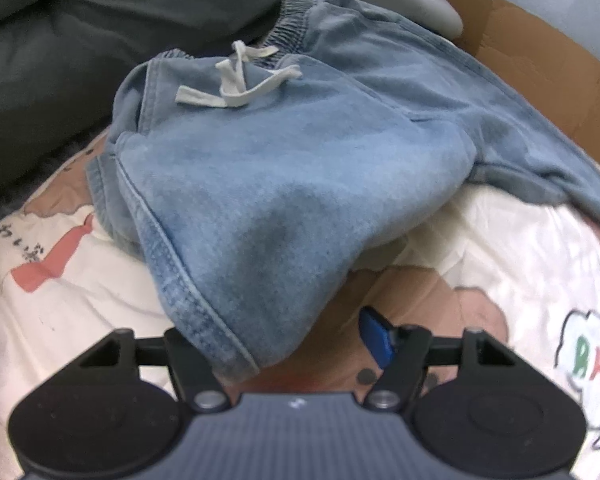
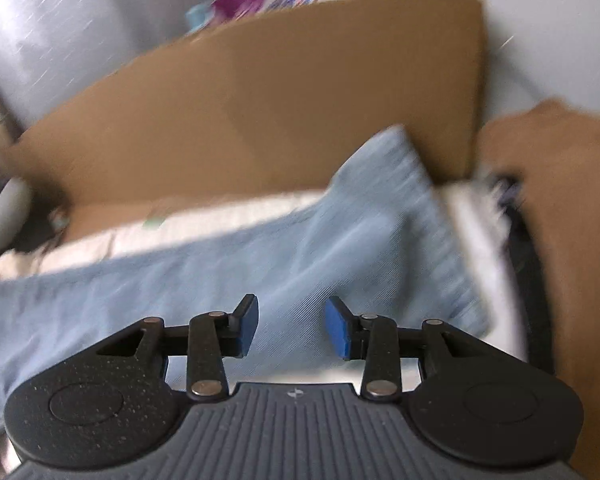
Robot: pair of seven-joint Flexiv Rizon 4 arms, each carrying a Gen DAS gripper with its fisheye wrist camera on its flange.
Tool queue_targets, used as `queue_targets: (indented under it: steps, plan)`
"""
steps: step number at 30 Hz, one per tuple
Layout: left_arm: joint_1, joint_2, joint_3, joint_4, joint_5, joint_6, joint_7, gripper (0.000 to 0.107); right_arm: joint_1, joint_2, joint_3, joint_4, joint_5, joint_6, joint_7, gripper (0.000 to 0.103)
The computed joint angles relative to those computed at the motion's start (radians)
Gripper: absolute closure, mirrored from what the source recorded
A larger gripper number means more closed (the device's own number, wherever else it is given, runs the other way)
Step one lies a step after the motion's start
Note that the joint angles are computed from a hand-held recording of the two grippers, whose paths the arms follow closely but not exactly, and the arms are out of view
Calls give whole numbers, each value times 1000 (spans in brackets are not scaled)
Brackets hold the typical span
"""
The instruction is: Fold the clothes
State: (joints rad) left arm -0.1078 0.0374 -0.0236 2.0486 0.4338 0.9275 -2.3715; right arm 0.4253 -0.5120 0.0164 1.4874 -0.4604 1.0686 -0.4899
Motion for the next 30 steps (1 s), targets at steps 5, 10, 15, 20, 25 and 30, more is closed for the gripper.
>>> queue_targets:
  steps: [5,10,15,20,25,30]
  plan:
    - [7,19,14,28,-46,30,57,93,26,-17,57,-3,62,-5,-24,59]
    - [35,65,10,5,-50,7,104,100,67,-44,81,-21,83,-23,-47,59]
    - [69,91,15,-44,-66,24,208,101,108,-62,90,-39,92,-15,-64,59]
    - [92,65,19,-121,-110,20,345,101,144,-111,107,-122,109,-26,-107,59]
    - [107,19,33,-193,-164,29,466,101,169,-184,151,-259,157,-59,-205,59]
    - [112,-23,49,-255,-249,5,649,101,212,-276,203,-450,227,-143,-366,59]
